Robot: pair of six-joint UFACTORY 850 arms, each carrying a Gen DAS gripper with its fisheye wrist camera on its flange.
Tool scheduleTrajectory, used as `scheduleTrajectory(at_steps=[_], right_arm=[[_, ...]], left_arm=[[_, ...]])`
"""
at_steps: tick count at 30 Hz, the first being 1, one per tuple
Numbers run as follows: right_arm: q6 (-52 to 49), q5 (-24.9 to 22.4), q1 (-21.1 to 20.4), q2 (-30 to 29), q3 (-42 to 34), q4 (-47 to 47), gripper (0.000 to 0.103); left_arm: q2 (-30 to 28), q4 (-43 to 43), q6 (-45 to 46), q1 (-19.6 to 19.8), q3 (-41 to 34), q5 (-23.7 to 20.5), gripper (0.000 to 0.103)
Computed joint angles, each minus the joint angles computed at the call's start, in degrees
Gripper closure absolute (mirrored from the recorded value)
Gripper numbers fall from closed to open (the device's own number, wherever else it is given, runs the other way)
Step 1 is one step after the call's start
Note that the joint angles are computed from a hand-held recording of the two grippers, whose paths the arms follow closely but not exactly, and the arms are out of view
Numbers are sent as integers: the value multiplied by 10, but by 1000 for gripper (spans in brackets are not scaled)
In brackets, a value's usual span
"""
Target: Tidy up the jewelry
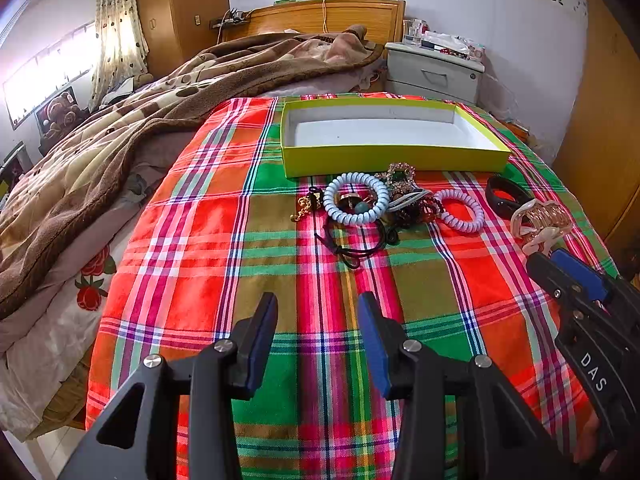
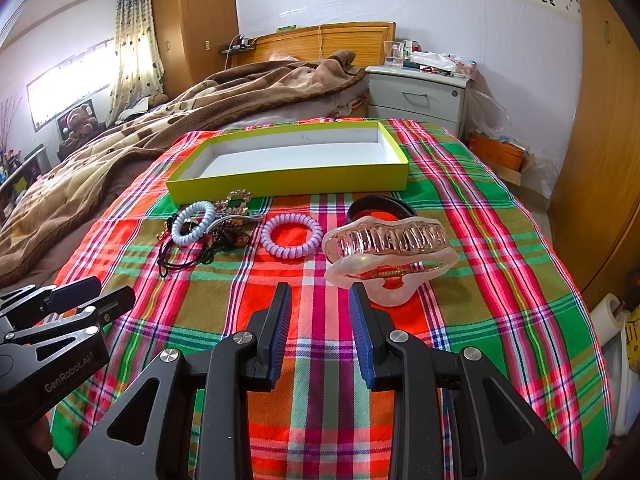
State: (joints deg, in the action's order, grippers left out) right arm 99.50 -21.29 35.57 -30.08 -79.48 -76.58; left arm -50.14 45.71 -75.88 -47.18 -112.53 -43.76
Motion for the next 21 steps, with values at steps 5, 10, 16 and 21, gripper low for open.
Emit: scheduleTrajectory(at_steps=[5,10,16,21], right_arm=[[37,7,-9,8,10,-31,73],[98,29,-30,21,30,-70,70],[129,67,-53,25,37,-75,47],[200,141,-72,18,32,-89,47]], left_arm=[[-4,-10,15,4,-9,2,60],[-4,-27,26,14,-10,17,60],[-6,-75,60,31,-18,45,60],[-20,-89,78,38,-43,34,60]])
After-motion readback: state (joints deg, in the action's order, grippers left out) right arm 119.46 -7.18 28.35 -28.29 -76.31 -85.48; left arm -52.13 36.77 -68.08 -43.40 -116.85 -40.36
